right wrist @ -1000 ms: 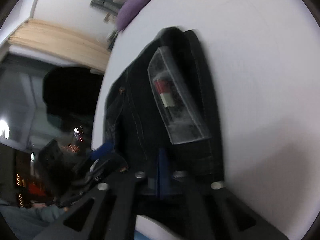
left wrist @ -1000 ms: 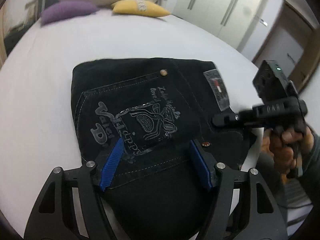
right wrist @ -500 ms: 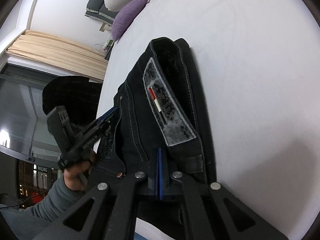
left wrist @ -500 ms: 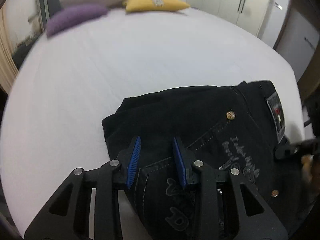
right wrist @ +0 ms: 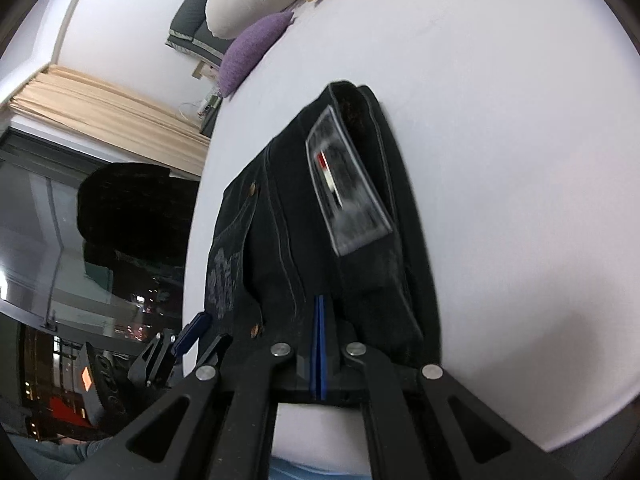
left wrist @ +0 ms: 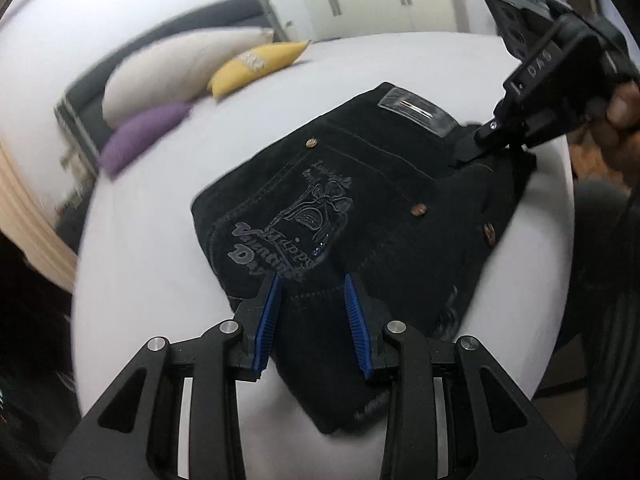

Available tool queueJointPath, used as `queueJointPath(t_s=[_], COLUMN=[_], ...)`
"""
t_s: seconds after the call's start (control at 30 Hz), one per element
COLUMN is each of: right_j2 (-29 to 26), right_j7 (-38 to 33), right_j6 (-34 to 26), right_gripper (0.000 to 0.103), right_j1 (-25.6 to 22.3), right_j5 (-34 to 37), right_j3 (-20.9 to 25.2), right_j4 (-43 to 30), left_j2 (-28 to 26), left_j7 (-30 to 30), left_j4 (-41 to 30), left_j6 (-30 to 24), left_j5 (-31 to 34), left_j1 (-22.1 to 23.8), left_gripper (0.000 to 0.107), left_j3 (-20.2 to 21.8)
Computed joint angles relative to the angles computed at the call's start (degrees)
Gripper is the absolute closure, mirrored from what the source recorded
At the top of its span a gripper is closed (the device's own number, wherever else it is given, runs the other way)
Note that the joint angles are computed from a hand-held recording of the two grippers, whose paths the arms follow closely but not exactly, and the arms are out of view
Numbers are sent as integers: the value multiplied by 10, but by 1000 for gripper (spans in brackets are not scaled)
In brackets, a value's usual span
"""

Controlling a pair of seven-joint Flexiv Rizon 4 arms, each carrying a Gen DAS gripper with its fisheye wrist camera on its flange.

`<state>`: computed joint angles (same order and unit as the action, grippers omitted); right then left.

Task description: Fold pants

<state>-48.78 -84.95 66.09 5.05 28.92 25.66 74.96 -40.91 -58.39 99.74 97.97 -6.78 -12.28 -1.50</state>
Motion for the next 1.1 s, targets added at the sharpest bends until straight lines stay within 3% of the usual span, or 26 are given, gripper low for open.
queueJointPath(t_s=[0.13, 0.23, 0.27, 0.3, 0.37, 0.4, 0.43, 0.5, 0.57, 0.63, 0.73, 0.83, 0.9, 0.97, 1.03, 1.1], right_j2=[-12, 6, 15, 20, 35, 41, 40, 27, -1, -27, -67, -103, -116, -131, -137, -140], right_j7=[-43, -30, -34, -43, -63, -59, -52, -32, -50, -48, -63, -64, -63, -59, -55, -44], right_j6=[18, -15, -16, -12, 20, 31, 29, 1, -30, -67, -123, -177, -202, -227, -240, -245], right_gripper=[103, 102, 95, 88, 34, 28, 26, 26, 26, 26, 28, 37, 38, 43, 50, 58], right_j1=[-29, -15, -18, -24, -32, -30, -29, -32, -51, -52, -57, -54, -44, -34, -28, -20], right_j5=[37, 10, 11, 18, 32, 30, 25, 15, 25, 30, 49, 68, 72, 72, 77, 74], right_j3=[35, 9, 9, 14, 14, 4, -4, -14, 7, 6, 14, 9, -1, -11, -19, -31], right_j4=[7, 5, 7, 7, 15, 17, 14, -9, -48, -86, -146, -209, -237, -266, -278, -284], left_j2=[-21, -18, -10, -2, 17, 19, 16, 9, -6, -31, -63, -86, -100, -120, -146, -158], left_j7=[13, 18, 17, 14, 1, -9, -15, -27, -39, -55, -94, -98, -95, -103, -121, -131], left_j4=[-3, -51, -53, -50, -24, -20, -24, -54, -82, -118, -158, -203, -235, -271, -315, -335], left_j6=[41, -35, -56, -71, -35, -17, -16, -90, -153, -253, -369, -414, -447, -480, -511, -521], left_j5=[14, -14, -22, -32, -55, -61, -67, -93, -140, -205, -270, -277, -281, -292, -293, -295], left_j1=[-8, -6, 11, 31, 87, 104, 130, 151, 175, 204, 213, 190, 176, 164, 150, 144], left_gripper=[76, 74, 74, 66, 15, 6, 4, 4, 4, 4, 6, 8, 19, 43, 49, 62], left_j3=[16, 8, -14, -41, -108, -125, -154, -170, -192, -221, -215, -186, -171, -161, -147, -140])
